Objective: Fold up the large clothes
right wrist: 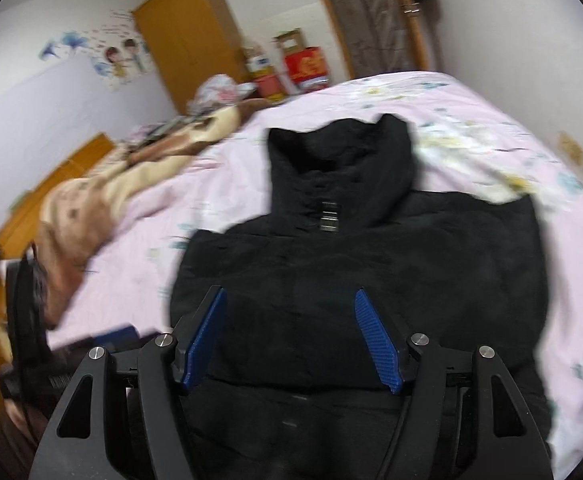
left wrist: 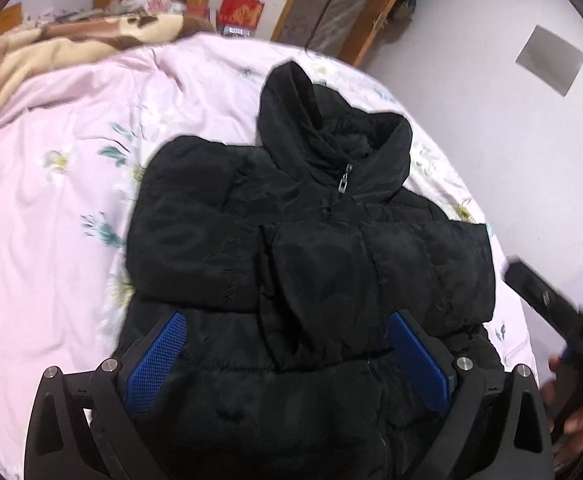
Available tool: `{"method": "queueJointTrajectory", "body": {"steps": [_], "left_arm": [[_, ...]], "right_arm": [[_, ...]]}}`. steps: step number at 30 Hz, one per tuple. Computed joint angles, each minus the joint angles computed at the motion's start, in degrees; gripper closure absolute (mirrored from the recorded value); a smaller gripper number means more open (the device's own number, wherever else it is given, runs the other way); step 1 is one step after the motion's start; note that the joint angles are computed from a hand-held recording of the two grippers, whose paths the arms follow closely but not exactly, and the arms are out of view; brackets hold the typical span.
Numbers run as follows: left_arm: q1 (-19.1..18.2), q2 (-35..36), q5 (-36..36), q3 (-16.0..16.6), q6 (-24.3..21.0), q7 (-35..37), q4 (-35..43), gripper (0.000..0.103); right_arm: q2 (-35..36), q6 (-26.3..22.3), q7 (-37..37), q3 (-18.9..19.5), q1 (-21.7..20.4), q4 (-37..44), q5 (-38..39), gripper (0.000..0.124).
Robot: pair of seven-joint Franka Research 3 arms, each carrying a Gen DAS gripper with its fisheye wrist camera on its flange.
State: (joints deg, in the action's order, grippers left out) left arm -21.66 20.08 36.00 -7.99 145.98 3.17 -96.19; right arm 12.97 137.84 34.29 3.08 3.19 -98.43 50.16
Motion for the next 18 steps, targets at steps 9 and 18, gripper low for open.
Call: {"method": "queueJointTrajectory", "body": {"steps": [9,18], "left_arm": [[-0.06,11.47,-5.90,0.52,-6.49,7.46,14.48,0.019],[-2.92,10.96,-2.39,3.64,-5.99,5.53,16.21,0.097]], "right_arm": [[1.85,3.80,7.10,-1.42,-1.79,-0.58,-4.66,0.057],[3.47,4.49,9.98,-1.06,-2.29,-0.15,-6.85,0.057]]}}
